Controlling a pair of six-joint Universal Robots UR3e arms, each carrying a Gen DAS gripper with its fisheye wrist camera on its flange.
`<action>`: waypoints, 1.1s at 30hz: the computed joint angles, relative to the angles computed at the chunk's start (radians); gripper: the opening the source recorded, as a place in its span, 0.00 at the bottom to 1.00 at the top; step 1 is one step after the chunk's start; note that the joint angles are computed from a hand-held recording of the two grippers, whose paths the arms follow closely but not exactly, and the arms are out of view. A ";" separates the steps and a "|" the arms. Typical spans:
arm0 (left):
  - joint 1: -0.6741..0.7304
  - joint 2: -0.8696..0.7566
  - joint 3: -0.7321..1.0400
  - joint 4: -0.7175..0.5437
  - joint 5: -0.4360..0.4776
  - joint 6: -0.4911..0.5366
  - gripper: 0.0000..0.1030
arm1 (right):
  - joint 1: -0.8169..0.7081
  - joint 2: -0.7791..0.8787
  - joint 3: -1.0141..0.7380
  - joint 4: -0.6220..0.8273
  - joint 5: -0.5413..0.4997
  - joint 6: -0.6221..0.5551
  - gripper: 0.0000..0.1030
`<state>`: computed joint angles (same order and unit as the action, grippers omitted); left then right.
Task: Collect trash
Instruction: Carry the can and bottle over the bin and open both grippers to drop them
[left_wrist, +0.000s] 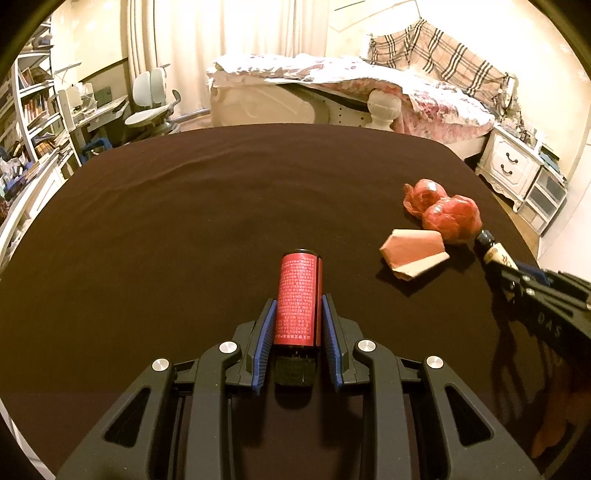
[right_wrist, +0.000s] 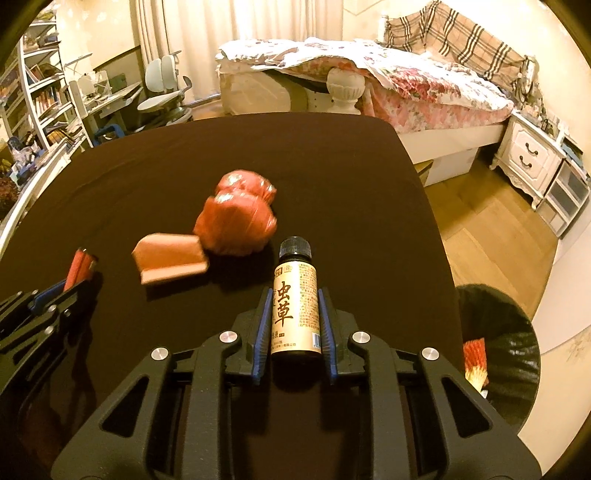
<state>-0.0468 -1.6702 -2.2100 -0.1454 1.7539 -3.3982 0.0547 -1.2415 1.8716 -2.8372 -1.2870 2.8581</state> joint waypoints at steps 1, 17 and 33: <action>-0.005 0.001 -0.001 0.001 0.002 -0.002 0.27 | -0.006 -0.016 0.023 -0.005 0.008 -0.005 0.23; -0.120 -0.003 -0.008 0.020 0.039 -0.048 0.27 | -0.127 -0.235 0.292 -0.017 0.121 -0.076 0.23; -0.255 -0.062 0.042 0.041 0.079 -0.103 0.27 | -0.314 -0.416 0.470 0.030 0.213 -0.178 0.23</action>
<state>-0.3014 -1.7324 -2.1680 -0.1044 1.8330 -3.5007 -0.2591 -1.6577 2.3417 -2.8071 -1.0737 2.6802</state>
